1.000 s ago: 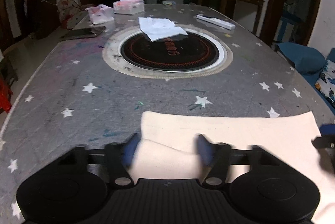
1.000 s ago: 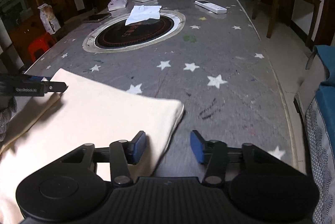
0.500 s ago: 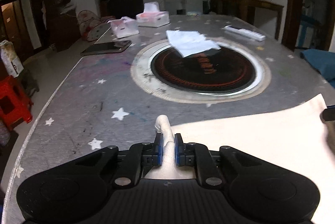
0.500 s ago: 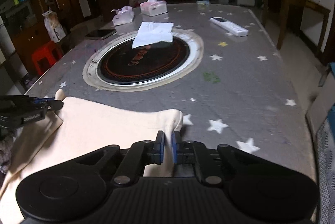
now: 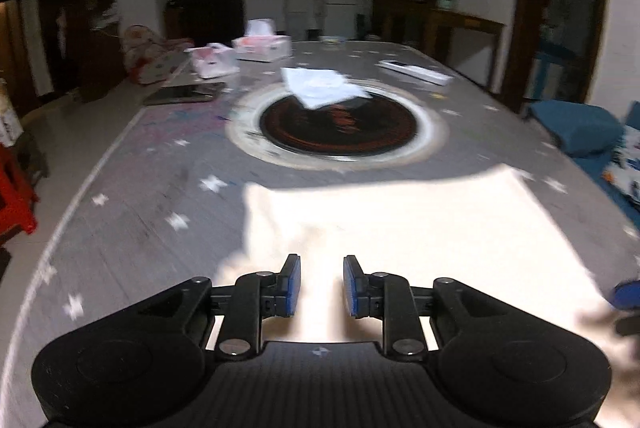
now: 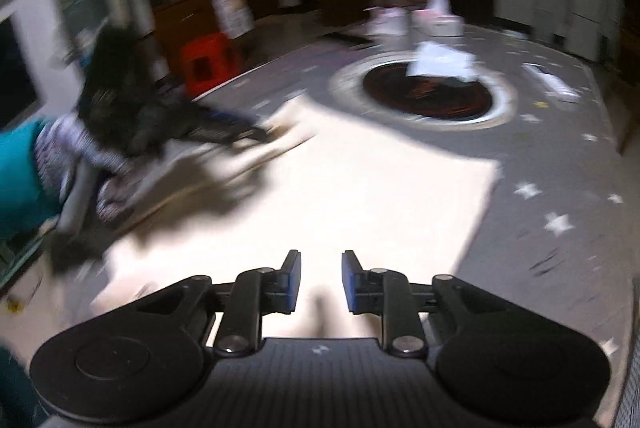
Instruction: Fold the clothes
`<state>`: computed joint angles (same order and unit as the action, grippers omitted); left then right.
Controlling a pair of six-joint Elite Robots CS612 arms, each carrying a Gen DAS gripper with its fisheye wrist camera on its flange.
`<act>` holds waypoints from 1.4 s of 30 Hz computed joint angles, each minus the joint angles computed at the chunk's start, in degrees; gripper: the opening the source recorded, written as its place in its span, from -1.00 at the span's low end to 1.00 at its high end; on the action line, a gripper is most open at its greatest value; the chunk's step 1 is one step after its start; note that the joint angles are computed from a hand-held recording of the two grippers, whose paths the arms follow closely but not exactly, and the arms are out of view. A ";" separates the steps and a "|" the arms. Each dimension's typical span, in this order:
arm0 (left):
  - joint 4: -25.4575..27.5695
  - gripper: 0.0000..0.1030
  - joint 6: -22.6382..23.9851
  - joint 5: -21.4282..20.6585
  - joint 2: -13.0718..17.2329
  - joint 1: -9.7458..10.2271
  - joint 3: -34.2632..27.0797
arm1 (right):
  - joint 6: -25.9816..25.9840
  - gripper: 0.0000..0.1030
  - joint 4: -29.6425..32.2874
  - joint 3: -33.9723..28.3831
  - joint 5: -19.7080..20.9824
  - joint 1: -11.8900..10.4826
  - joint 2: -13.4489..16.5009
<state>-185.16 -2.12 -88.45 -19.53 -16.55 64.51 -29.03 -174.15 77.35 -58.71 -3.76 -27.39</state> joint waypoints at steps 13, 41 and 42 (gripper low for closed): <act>-9.17 -0.36 0.12 -5.42 -4.70 -1.65 15.01 | -5.26 -0.45 -9.73 13.17 2.13 0.80 -2.69; -12.30 0.54 0.04 -2.31 -4.73 -3.37 17.08 | 19.95 -0.93 -33.36 13.68 -26.58 -1.99 0.16; -12.33 0.55 0.10 -2.34 -4.71 -3.36 17.08 | 21.16 -0.94 -34.68 14.10 -27.58 -2.15 0.12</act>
